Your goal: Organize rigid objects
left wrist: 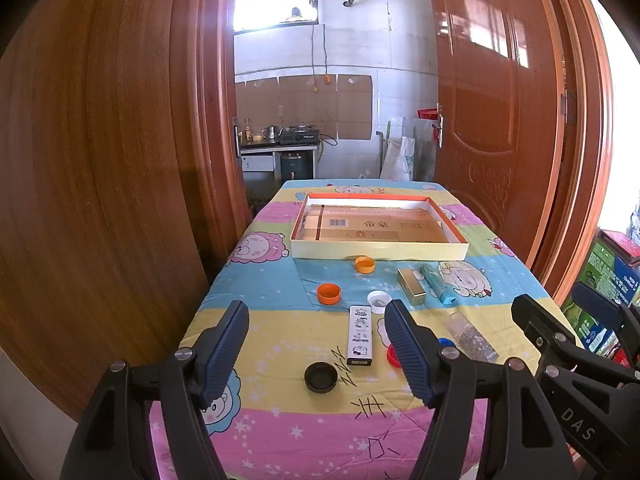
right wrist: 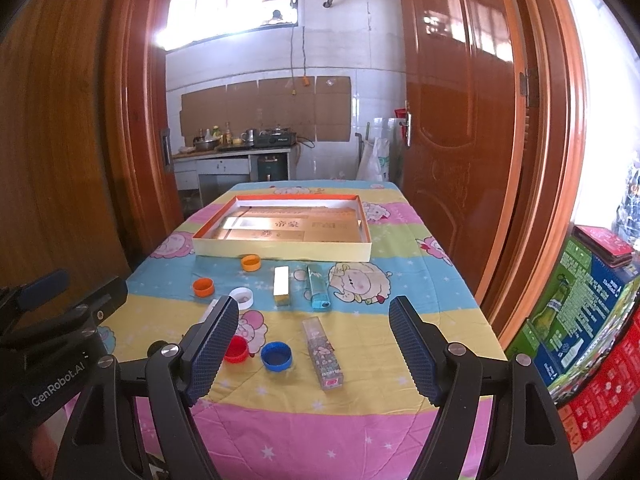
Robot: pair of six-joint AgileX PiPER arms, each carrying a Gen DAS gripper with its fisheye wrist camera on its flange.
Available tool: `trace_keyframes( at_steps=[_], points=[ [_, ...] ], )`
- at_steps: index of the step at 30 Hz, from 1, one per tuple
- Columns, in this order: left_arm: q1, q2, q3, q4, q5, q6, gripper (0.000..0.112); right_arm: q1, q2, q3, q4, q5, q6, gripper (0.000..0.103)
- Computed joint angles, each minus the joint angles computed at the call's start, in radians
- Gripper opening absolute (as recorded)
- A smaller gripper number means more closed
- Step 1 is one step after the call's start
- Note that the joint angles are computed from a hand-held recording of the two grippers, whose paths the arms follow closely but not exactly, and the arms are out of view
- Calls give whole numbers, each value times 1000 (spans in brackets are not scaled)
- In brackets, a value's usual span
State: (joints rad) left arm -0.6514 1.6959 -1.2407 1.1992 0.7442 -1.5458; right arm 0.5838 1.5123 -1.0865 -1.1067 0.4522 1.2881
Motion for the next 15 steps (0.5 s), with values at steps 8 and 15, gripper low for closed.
trace_keyframes(
  at_steps=[8,15],
  points=[
    [-3,7,-11,-9,6,11,71,-1,1,-2,5,0,-4,79],
    [9,7,-4,-31,-17,28,71,-10,-1,7,18,-15,-14,79]
  ],
)
